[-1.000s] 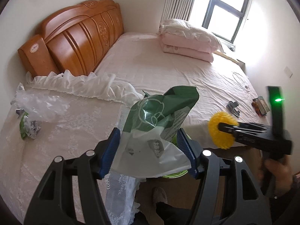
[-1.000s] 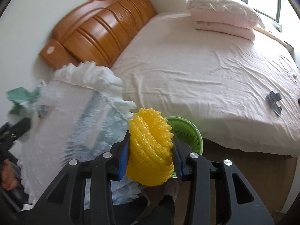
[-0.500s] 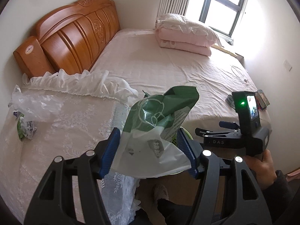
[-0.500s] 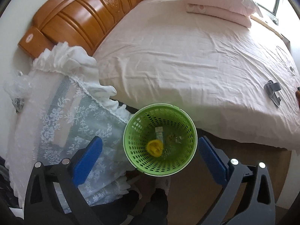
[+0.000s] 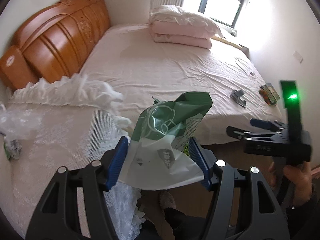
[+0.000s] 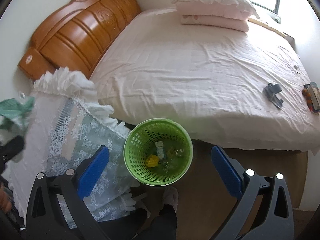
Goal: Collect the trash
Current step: 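Open the left tool to drop the green-and-white bag into the wastebasket, then move both tools back to the bed toward the clear plastic bag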
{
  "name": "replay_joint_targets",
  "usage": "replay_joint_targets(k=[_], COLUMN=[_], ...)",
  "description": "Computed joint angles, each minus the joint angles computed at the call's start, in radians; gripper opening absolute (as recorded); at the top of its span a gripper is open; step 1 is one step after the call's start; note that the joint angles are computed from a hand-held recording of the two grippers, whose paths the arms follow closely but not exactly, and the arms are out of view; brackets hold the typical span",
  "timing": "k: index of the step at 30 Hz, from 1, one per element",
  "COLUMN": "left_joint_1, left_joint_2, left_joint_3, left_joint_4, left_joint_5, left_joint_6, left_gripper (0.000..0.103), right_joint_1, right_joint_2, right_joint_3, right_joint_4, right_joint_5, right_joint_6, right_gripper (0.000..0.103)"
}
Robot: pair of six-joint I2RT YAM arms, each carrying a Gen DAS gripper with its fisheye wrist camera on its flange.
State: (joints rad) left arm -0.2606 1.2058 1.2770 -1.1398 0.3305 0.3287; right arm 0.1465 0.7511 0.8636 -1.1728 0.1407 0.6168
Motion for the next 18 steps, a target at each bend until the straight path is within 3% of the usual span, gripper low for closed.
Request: replay_joint_targets(k=[7, 8, 9, 10, 18], left_joint_1=[-0.204, -0.222, -0.246, -0.263, -0.277], left_joint_2=[0.067, 0.075, 0.09, 0.098, 0.11], left_joint_3=[-0.032, -0.032, -0.031, -0.031, -0.003], left_joint_4=[0.1, 0.108, 0.117, 0.127, 0.135], left_joint_5=[-0.081, -0.089, -0.104, -0.117, -0.093], left_joint_6=[-0.102, -0.112, -0.127, -0.138, -0.181], left_gripper=[0.062, 0.072, 0.088, 0.091, 0.095], right_joint_1=[-0.284, -0.334, -0.388, -0.424, -0.563], right_joint_2=[-0.074, -0.077, -0.079, -0.084, -0.089], right_joint_3=[0.026, 0.025, 0.024, 0.02, -0.001], right_joint_4=[-0.064, -0.066, -0.066, -0.068, -0.06], right_joint_5=[-0.101, -0.124, -0.149, -0.168, -0.254], right_joint_6=[-0.191, -0.224, -0.26, -0.283, -0.358], right_gripper=[0.101, 0.101, 0.101, 0.101, 0.101])
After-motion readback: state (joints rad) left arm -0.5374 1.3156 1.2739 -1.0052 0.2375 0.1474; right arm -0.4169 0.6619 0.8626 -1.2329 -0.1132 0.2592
